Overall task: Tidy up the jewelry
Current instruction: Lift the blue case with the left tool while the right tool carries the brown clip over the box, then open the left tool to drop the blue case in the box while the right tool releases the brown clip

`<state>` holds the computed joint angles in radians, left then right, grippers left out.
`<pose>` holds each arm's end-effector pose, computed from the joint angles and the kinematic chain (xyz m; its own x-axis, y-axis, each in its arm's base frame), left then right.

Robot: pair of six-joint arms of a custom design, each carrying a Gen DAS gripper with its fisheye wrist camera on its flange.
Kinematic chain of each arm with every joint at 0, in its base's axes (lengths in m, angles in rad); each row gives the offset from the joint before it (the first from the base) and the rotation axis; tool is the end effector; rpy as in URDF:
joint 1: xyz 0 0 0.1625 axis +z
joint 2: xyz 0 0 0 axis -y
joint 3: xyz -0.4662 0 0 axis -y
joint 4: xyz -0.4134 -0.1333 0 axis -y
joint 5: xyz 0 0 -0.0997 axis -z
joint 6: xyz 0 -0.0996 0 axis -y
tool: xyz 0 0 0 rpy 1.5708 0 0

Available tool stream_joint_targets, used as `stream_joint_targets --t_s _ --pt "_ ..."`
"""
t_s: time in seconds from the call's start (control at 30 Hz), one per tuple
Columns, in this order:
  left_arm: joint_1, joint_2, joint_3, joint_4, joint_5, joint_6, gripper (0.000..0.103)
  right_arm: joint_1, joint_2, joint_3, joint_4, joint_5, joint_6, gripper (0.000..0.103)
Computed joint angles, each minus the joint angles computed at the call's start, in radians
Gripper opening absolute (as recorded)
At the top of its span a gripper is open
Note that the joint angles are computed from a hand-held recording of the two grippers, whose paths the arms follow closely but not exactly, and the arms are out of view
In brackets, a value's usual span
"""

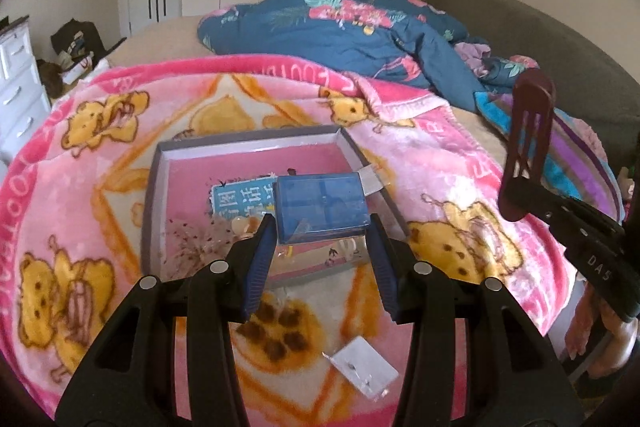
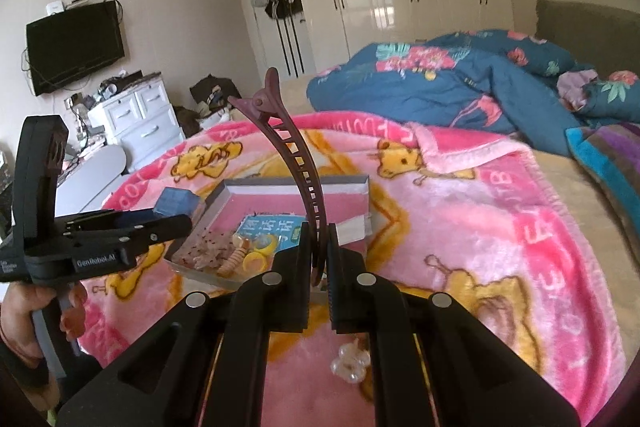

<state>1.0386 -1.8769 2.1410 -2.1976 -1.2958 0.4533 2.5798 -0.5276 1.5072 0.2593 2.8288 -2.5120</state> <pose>-0.0576 -0.4138 0.4449 -0.5818 0.7172 -0.3836 0.8111 0.5468 -0.2078 0.4851 -0.2598 -0.0075 -0.8157 0.2195 0.5352 -0.3957 0.4632 -0.7930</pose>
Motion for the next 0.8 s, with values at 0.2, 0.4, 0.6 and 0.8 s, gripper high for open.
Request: stream_joint_targets --t_s 0.2,0.4,0.6,0.8 --pt "0.050 0.092 0.022 -0.064 0.020 0.008 0.038 -0.113 0.002 0.019 -0.060 -0.096 -0.034 0.006" --pt "0.080 0.164 0.034 -0.116 0.042 0.014 0.038 -0.213 0.026 0.018 -0.043 -0.184 -0.006 0.006" --pt "0.087 0.194 0.041 -0.154 0.064 0.024 0.038 -0.252 0.080 -0.042 0.053 -0.186 0.036 0.008" --pt "0.083 0.185 0.047 -0.163 0.072 0.030 0.050 -0.188 0.047 0.014 -0.048 -0.121 -0.001 0.049"
